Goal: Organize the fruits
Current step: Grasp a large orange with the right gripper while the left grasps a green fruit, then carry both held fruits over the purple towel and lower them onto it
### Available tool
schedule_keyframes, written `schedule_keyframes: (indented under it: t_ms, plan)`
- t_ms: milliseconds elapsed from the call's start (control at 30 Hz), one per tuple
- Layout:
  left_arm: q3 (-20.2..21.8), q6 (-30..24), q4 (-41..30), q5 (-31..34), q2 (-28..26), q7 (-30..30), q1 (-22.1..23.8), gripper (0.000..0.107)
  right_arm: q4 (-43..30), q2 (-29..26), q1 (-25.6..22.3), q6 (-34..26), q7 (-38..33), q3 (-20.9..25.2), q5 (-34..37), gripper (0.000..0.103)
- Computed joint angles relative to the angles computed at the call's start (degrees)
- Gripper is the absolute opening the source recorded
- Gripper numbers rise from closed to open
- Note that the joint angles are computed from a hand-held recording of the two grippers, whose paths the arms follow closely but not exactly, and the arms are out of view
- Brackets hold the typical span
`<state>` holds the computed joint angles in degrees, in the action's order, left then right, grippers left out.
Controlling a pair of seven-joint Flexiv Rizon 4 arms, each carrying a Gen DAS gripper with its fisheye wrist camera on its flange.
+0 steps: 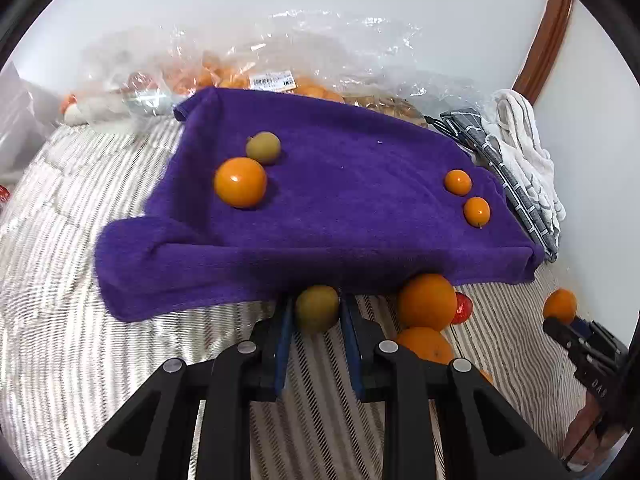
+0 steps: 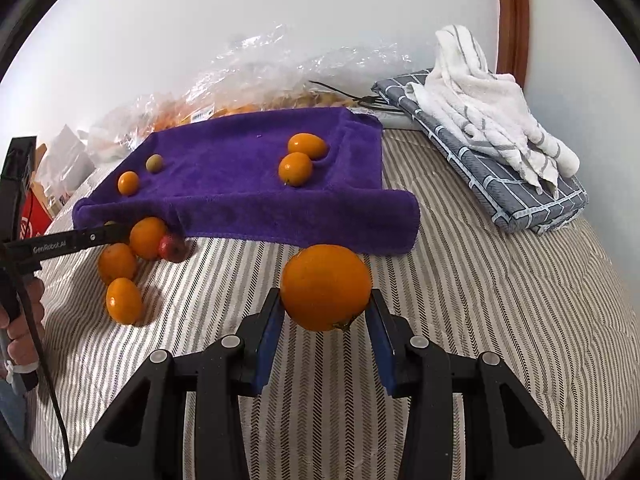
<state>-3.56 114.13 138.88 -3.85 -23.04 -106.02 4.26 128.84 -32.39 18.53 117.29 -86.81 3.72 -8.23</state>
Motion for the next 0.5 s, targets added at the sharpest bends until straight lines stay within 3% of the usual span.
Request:
schedule_keyframes:
  t_ms: [233,400,500]
  plan:
    - [1.8,2.6,3.1,-0.1,4.6,-0.7,-0.8,0.023,-0.3,2.4,1.5,-1.8,1.4,-0.2,1.5,0.041]
    - [7.7,4.0,4.3,-7.5,8.6,5.6,-8.4,0.023,-0.8,4.1,3.5,-2.4,1.9,-0.8,2.4,0.041]
    - [8.7,5.8,3.7,-11.9,9.2,8.9,-10.5,0.023,-2.7,4.6,3.4,-4.0,3.1,-0.4,2.3,0.041]
